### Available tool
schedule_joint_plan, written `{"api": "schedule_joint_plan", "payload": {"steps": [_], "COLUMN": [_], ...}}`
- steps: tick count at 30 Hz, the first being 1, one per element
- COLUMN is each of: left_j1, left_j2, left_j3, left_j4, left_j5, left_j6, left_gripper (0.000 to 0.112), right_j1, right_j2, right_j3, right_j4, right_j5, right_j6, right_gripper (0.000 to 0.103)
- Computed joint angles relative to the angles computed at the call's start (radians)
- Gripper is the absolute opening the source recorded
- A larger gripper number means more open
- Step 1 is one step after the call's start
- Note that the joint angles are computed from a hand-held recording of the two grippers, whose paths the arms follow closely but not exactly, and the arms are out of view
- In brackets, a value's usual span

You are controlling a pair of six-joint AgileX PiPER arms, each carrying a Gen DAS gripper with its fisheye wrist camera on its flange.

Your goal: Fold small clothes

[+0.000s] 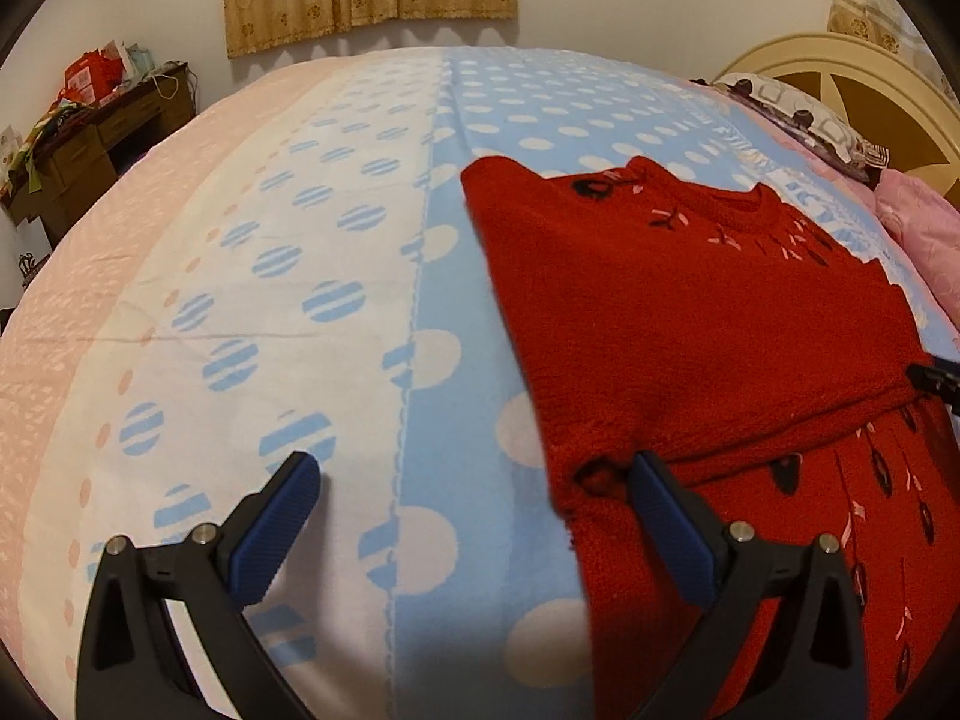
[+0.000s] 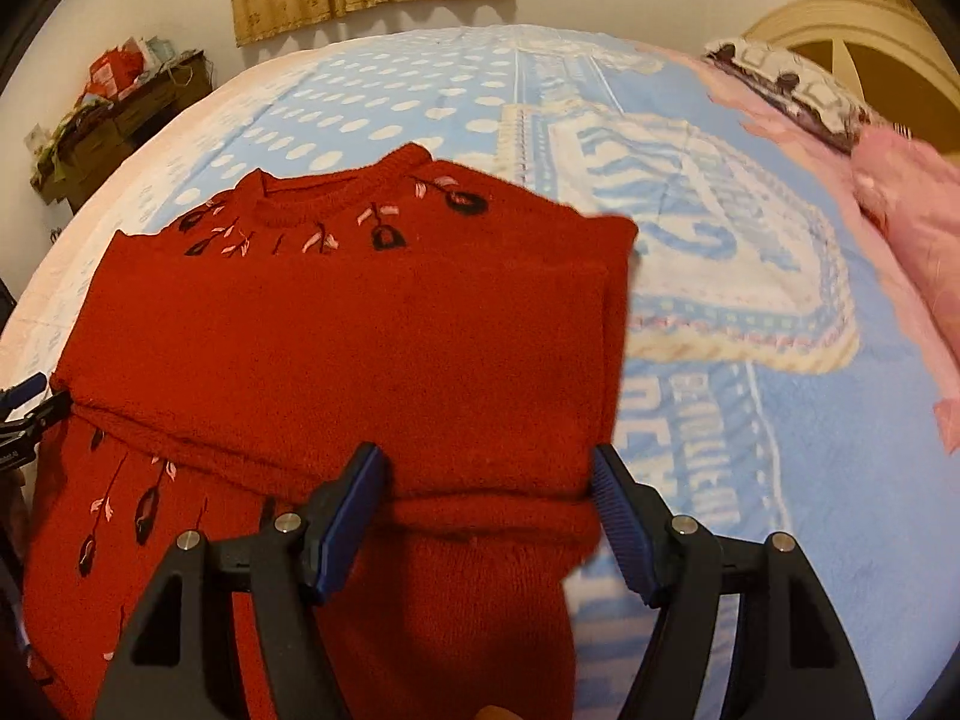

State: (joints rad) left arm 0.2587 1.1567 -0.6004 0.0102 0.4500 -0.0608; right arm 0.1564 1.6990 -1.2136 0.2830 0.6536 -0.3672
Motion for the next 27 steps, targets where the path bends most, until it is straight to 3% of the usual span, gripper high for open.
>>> {"api": "schedule_joint_plan", "payload": {"steps": [4,12,18,22,27], "left_j1": [-0.010,-0.039,-0.063,-0.044,0.002], "left_j2": [-0.002,-0.076,-0.049,-0.038,-0.143], "left_j3": [-0.001,0.002,-0.006,-0.004,0.020], "left_j4": [0.031,0.065,0.103,0.071,-0.015], "left_j5": [0.004,0.056,0.064,0.069,0.097], "left_j6": [-0.030,-0.084,-0.131,-0.111,-0.022], "left_gripper": [0.103,0.103,0.103,0.103,0.103], "right_j1": [-0.039,-0.027,-0.025,-0.015,-0.019], "right_j2": [0.014,-0.052,-0.045,-0.083,-0.125], "right_j3": [-0.034,0.039,0.043,0.072,0.105], "right_j4": [0.057,0.038,0.034,0.008,0.024], "right_j5": [0.061,0.044,0.040,0.004,0.017], "right_j6": [0.002,-0.019,-0.016,0.003,-0.049], "right_gripper": [0.074,0.074,0.075,0.075,0.075]}}
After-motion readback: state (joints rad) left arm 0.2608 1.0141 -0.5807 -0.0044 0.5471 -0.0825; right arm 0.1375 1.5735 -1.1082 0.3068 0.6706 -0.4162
